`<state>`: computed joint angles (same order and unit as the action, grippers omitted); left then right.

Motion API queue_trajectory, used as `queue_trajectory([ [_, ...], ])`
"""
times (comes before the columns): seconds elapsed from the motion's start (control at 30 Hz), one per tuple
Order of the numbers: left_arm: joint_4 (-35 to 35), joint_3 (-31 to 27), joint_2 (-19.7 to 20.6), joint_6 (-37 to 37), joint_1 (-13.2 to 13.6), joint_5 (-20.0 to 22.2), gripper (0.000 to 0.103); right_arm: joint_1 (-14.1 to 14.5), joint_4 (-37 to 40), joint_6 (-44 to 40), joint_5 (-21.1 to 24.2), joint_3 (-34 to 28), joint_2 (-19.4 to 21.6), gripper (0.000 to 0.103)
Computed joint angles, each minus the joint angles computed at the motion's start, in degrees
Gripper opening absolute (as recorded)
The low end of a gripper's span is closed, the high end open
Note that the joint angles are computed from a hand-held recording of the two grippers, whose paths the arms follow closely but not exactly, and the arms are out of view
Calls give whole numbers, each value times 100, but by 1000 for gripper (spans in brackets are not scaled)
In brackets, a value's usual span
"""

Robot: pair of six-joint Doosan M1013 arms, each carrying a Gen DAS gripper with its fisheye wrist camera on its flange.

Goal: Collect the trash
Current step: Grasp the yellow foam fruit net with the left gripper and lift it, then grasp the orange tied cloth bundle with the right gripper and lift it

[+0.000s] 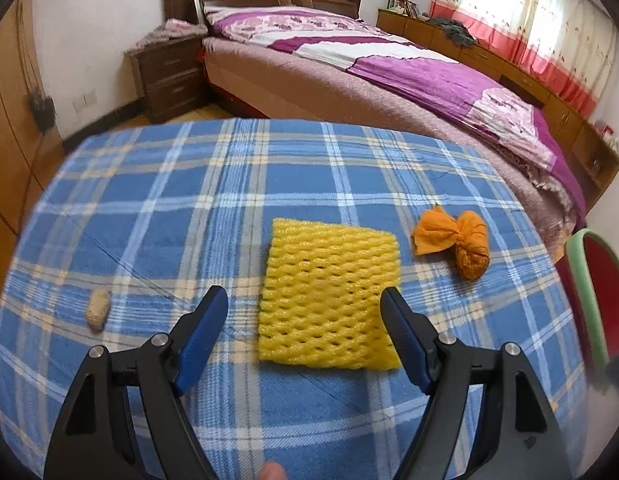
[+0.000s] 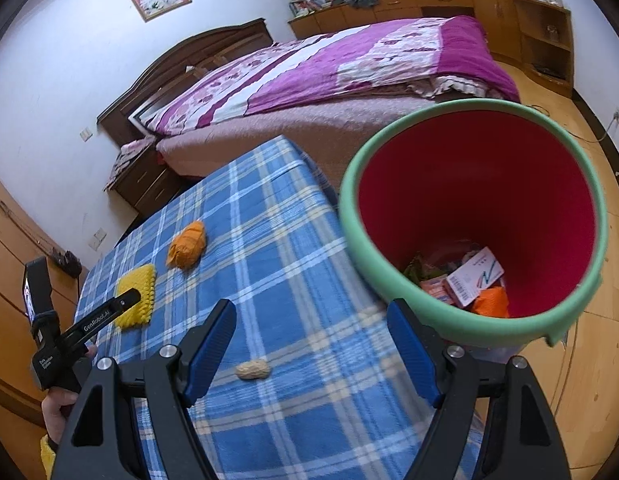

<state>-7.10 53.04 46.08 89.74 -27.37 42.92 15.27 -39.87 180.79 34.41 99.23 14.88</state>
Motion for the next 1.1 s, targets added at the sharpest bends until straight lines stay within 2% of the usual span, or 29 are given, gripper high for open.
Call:
queue_trajectory([
  [0.13,-435,-65,41,246,62,166,77,-5,166,-326,-5,-185,123,80],
  [0.33,-380,-37,7,252,25,203,55,-5,292,-677,36,-421,275,80],
  [0.4,-627,-13,-4,456,42,218,44,-14,384,-827,34,-506,332,80],
  [0.47,-982,-54,22,703,71,291,29,-17,482,-1012,54,-615,397,80],
  [0.53,-1307,-83,39,917,108,358,23,-15,531,-1181,96,-735,467,80],
  [0.6,-1555,-52,19,1057,144,331,21,-12,576,-1323,143,-858,540,80],
  [0.73,-1918,142,-109,1154,235,-63,21,-28,761,-1600,150,-1045,668,80],
  [0.8,-1571,275,-202,837,233,-472,21,-31,857,-1727,181,-1163,757,80],
  [0.87,-1059,301,-221,411,212,-672,21,-31,950,-1840,249,-1309,870,80],
  [0.97,-488,305,-203,-191,226,-790,21,-38,1117,-2005,274,-1485,1020,80],
  [1.1,-194,296,-168,-573,263,-832,21,-38,1281,-2246,350,-1748,1236,80],
])
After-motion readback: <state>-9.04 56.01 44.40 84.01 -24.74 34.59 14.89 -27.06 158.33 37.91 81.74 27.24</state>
